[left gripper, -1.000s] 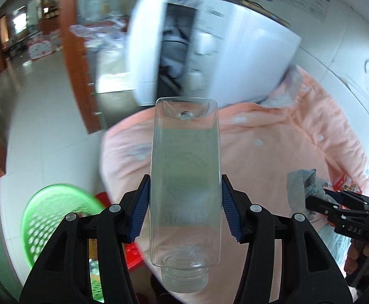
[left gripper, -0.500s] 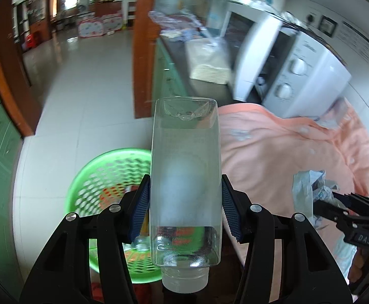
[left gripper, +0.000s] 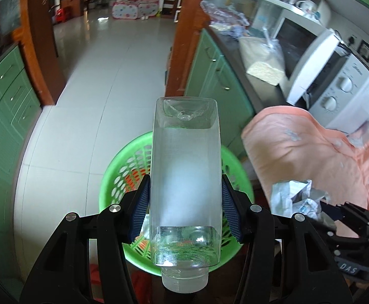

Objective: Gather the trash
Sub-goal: 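Carry the bottle and tissue over the green basket with both grippers, then open both grippers to drop the bottle and tissue into the basket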

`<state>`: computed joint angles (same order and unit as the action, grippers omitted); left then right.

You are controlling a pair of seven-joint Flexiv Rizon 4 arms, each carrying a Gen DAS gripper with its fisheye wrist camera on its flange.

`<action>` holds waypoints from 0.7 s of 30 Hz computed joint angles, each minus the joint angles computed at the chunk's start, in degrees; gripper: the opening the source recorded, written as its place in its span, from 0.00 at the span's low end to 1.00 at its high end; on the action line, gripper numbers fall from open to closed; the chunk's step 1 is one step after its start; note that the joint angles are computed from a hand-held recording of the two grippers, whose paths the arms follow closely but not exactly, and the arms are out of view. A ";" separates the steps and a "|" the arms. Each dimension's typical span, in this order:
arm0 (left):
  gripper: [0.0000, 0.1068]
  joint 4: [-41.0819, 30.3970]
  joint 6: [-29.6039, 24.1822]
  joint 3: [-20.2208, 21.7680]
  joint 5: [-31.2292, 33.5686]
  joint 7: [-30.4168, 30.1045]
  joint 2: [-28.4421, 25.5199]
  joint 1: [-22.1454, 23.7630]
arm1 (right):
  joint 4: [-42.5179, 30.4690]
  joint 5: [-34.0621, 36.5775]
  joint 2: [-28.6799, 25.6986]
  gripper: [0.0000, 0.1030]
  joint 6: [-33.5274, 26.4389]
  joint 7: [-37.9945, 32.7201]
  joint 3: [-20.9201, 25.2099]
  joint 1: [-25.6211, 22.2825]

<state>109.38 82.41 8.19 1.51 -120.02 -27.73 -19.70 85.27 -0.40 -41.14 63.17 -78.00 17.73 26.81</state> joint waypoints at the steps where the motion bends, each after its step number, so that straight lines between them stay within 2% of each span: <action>1: 0.50 0.20 0.17 -0.34 -0.25 0.17 -0.07 0.47 | -0.24 -0.02 -0.33 0.49 -0.05 0.04 0.02 0.19; 14: 0.50 1.37 -0.02 0.15 -1.39 -0.36 -0.68 1.86 | -6.23 -0.85 -5.35 0.55 -3.18 0.87 -0.21 2.92; 21: 0.50 1.71 -0.44 -0.63 -2.58 0.07 -1.21 2.76 | -7.24 -0.54 -6.15 0.63 -3.43 0.98 -0.31 3.42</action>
<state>111.09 81.97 7.56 -1.07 -119.95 -28.94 -16.94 78.03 -0.94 -47.29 59.75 -77.01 17.42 30.23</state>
